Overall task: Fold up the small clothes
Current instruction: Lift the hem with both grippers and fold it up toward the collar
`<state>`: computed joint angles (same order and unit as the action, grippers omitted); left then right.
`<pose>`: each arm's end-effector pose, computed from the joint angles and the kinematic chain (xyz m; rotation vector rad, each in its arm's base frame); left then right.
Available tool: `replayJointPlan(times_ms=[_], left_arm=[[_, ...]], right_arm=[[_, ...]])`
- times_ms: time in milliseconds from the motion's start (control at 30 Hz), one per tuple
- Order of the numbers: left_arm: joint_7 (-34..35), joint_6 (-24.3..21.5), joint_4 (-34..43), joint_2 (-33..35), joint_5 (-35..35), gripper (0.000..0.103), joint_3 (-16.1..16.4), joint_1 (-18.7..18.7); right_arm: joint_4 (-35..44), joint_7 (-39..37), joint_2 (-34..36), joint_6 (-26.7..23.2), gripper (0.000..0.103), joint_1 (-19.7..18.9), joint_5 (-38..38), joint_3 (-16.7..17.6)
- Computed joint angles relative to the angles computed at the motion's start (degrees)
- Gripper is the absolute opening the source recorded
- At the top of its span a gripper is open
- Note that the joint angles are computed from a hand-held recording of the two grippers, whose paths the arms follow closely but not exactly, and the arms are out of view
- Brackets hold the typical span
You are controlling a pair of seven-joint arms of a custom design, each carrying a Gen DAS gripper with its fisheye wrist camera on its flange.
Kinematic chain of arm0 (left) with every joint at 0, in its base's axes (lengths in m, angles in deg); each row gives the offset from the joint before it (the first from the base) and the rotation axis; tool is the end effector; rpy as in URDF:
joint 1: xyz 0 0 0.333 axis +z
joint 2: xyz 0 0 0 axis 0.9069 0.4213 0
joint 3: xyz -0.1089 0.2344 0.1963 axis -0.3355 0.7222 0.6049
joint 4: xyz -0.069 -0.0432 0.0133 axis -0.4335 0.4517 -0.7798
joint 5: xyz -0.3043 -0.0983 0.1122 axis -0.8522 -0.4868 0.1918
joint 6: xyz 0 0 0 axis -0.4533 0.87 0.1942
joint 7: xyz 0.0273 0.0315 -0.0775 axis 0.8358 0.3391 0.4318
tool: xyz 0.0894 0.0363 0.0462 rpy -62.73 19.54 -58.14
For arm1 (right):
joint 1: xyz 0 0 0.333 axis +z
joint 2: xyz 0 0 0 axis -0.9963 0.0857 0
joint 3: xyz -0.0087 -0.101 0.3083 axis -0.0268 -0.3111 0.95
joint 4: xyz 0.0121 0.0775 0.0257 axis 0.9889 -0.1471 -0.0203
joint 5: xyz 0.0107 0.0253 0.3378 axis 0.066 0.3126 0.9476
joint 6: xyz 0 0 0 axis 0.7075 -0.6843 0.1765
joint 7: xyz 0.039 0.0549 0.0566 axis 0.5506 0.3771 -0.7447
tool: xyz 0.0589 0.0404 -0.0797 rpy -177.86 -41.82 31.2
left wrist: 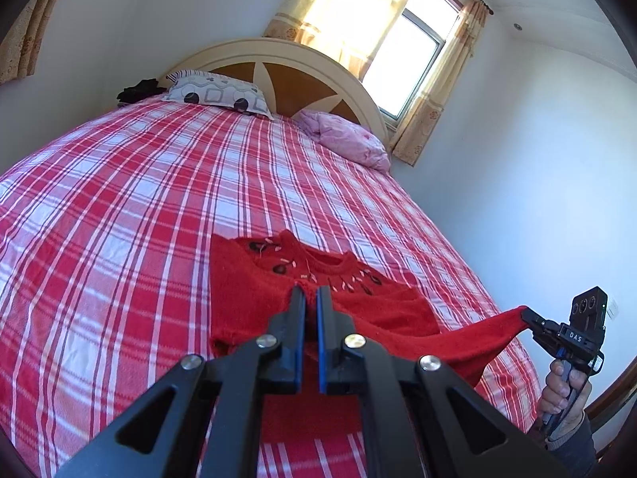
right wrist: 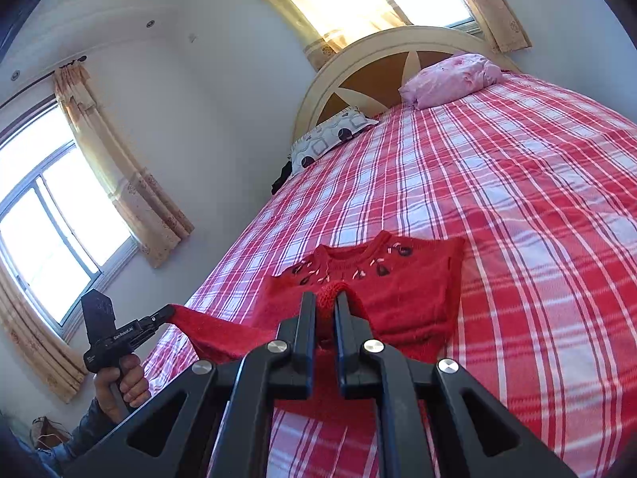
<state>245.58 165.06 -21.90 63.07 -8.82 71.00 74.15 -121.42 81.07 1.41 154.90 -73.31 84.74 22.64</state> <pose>0.5798 -0.0073 0.4760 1.3858 -2.3196 1.5915 0.3485 0.1051 0.4849 -0.9954 1.8005 -0.5968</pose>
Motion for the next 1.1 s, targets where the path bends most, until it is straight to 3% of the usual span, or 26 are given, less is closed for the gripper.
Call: replayJointPlan(times_ms=[433, 600, 700, 833, 1100], left_arm=[[-12.3, 8.4, 18.1, 13.6, 9.3, 0.005, -5.5, -2.5], [-19.9, 11.6, 25.8, 20.9, 17.3, 0.005, -6.9, -4.2], [-24.7, 11.9, 30.3, 25.2, 22.3, 0.005, -7.3, -5.1], [-30.3, 11.3, 36.0, 30.6, 28.1, 0.005, -8.0, -5.9], [-38.2, 10.0, 46.4, 38.8, 38.9, 0.005, -10.1, -7.0]], right_arm=[[9.7, 2.9, 8.7, -5.9, 0.007, -3.7, -14.4, -11.7], [14.9, 8.7, 14.5, -9.5, 0.007, -4.3, -24.1, -17.3], [18.0, 16.1, 19.1, -11.0, 0.007, -6.3, -33.2, -19.5], [21.2, 28.0, 24.5, -11.3, 0.007, -13.3, -46.8, -17.5], [27.8, 35.0, 32.7, -15.2, 0.007, -22.7, -54.7, -12.5]])
